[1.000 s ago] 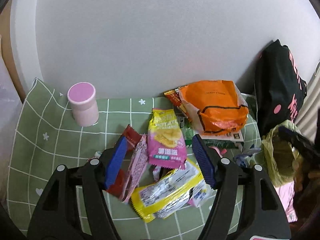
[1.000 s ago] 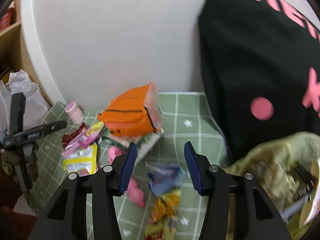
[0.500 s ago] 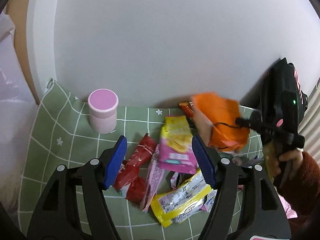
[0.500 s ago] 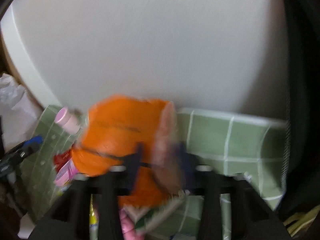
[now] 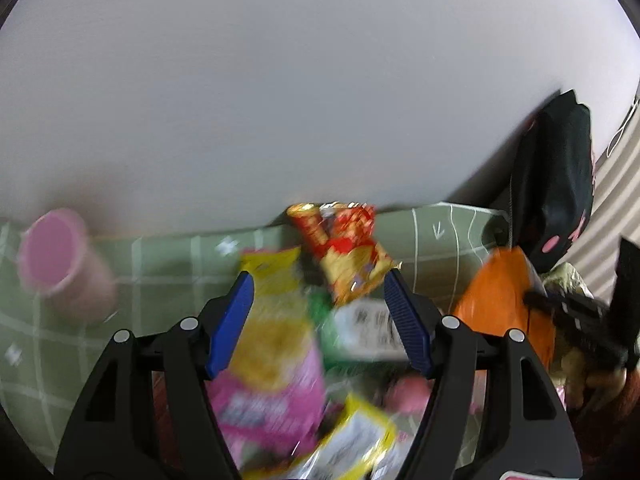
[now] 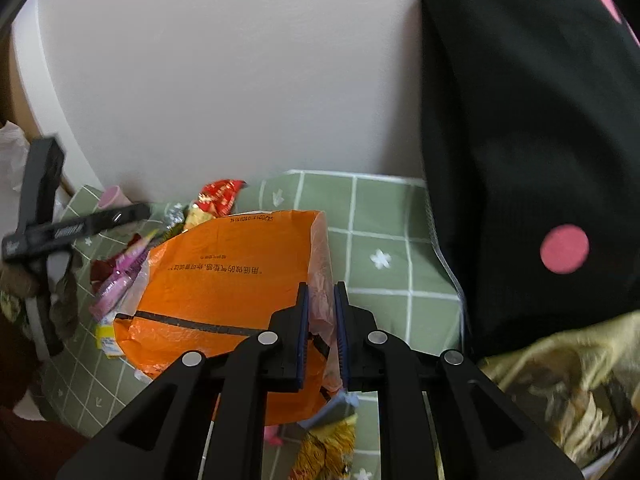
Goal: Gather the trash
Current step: 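Grasp the orange bag with the right tool while the left tool grasps a red wrapper, then carry the orange bag and red wrapper to the bin and release them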
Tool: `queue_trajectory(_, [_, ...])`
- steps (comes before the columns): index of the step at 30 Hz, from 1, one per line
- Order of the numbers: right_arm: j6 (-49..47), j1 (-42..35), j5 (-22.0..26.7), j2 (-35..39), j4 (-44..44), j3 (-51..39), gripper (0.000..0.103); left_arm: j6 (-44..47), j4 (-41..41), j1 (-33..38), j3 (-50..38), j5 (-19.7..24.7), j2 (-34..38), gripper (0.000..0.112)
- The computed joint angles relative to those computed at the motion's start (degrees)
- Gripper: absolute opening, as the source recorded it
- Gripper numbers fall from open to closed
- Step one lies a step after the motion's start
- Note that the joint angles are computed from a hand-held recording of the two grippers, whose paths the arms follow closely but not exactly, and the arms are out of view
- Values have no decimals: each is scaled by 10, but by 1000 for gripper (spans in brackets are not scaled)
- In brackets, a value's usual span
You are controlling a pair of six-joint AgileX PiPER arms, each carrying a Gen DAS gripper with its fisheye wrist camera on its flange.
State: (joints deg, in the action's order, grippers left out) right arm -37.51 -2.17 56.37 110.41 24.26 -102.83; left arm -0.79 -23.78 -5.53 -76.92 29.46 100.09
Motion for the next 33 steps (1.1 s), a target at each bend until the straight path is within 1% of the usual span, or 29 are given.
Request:
queue_trajectory(1, [0,-1,-6,-5,1,11,13,-30,25,-5,-34,14,28,64])
queue_trajectory(2, [2,0,-13,-10,2,23,13,-43,33,-6,-59,25,48,64])
queue_trajectory(4, [-3,-9,-15,-17,11,37,13,-58,27,-4,-113,56,95,63])
queue_trajectory(5, [-3,-10,-19,-20,16,45,13,-64,25,-3,-132,69,112,57])
queue_trajectory(6, [-4,-10,-22,-24,19,53,13,-79,33,-3,-155,85,130,47])
queue_trajectory(7, [-5,-9,-29,-28,23,63,13,-89,39,-3,-173,99,143,43])
queue_trajectory(8, [-6,-8,-33,-29,25,68,13,-85,31,0,-182,107,149,30])
queue_trajectory(9, [-6,-6,-38,-31,28,74,13,-66,8,5,-187,115,152,21])
queue_trajectory(10, [-6,-5,-40,-32,29,75,13,-62,7,5,-188,118,149,19])
queue_trajectory(12, [-4,4,-58,-42,34,99,13,-69,35,0,-180,115,132,13])
queue_trajectory(15, [-10,3,-65,-54,41,113,13,-66,51,-6,-150,101,92,11])
queue_trajectory(18, [-19,-3,-72,-69,51,128,13,-91,101,-24,-107,78,37,11])
queue_trajectory(22, [-34,-13,-85,-91,67,144,13,-127,153,-49,-84,74,-10,11])
queue_trajectory(25, [-50,-24,-87,-105,72,146,13,-156,193,-65,-65,72,-44,11])
queue_trajectory(29, [-68,-33,-101,-129,67,155,13,-171,205,-75,-57,70,-76,11])
queue_trajectory(33, [-85,-60,-94,-153,80,151,13,-148,178,-70,-58,69,-106,11])
